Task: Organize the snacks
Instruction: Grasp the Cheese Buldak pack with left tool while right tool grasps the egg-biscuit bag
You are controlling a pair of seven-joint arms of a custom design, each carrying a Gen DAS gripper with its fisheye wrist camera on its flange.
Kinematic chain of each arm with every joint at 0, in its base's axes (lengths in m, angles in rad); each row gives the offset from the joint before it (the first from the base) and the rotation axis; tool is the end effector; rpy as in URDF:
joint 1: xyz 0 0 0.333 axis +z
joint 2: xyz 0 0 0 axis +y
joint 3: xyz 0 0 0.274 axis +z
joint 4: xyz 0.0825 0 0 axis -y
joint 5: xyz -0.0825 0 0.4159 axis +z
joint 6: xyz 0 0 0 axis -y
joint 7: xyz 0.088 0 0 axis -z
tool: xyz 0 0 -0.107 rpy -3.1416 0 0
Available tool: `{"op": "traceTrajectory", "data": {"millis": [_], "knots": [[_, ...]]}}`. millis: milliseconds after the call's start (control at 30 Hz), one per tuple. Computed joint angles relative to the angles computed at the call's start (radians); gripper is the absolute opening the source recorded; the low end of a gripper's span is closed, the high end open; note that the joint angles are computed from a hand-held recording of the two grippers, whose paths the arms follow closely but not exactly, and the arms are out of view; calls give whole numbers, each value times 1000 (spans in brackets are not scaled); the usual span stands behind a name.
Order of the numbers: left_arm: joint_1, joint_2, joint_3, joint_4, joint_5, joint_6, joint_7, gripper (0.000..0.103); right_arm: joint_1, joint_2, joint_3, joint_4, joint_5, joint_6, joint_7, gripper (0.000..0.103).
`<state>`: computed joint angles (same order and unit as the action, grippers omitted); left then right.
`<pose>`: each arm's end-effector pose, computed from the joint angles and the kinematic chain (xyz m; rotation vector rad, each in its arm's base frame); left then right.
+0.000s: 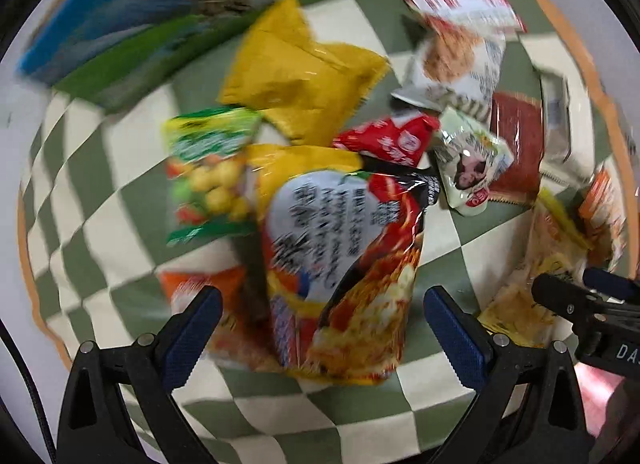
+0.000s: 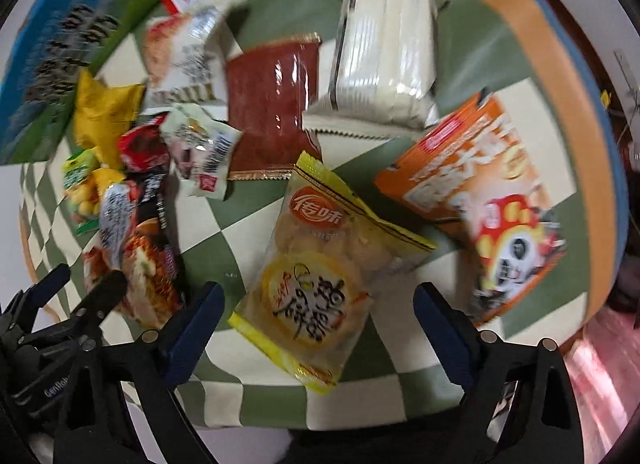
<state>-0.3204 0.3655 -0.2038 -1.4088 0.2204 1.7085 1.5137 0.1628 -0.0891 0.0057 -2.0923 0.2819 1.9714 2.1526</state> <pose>0.6068 -0.3070 0.4487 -1.5586 2.6060 0.1823 0.5447 0.1108 0.4064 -1.5164 2.6400 0.3803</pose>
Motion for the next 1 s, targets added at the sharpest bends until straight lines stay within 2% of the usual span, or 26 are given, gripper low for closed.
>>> {"op": "traceTrajectory", "data": {"millis": [67,133,267,400,533,700,800,933,967,1000], "knots": [[-15,32,-1,19,36,-6,35,103,3,25,2,4,22,12,11,89],[-21,62,-1,41,44,-11,68,102,5,48,5,18,23,5,16,79],[-17,92,7,62,23,-9,69,88,15,94,16,46,28,6,3,73],[8,50,12,0,-34,28,-4,75,32,128,30,80,-6,9,-47,64],[48,-31,19,-101,-115,29,-158,74,48,176,40,135,-45,-13,-110,59],[100,-94,24,-177,-197,8,-291,74,79,285,60,272,-123,-77,-212,58],[142,-130,25,-229,-280,8,-313,74,110,360,78,364,-190,-97,-335,57],[179,-137,25,-268,-326,33,-231,80,138,418,83,433,-215,-109,-399,60],[184,-133,24,-270,-329,32,-208,81,139,420,81,436,-200,-103,-388,62],[187,-136,23,-295,-332,50,-180,82,136,400,79,421,-184,-100,-375,69]]}}
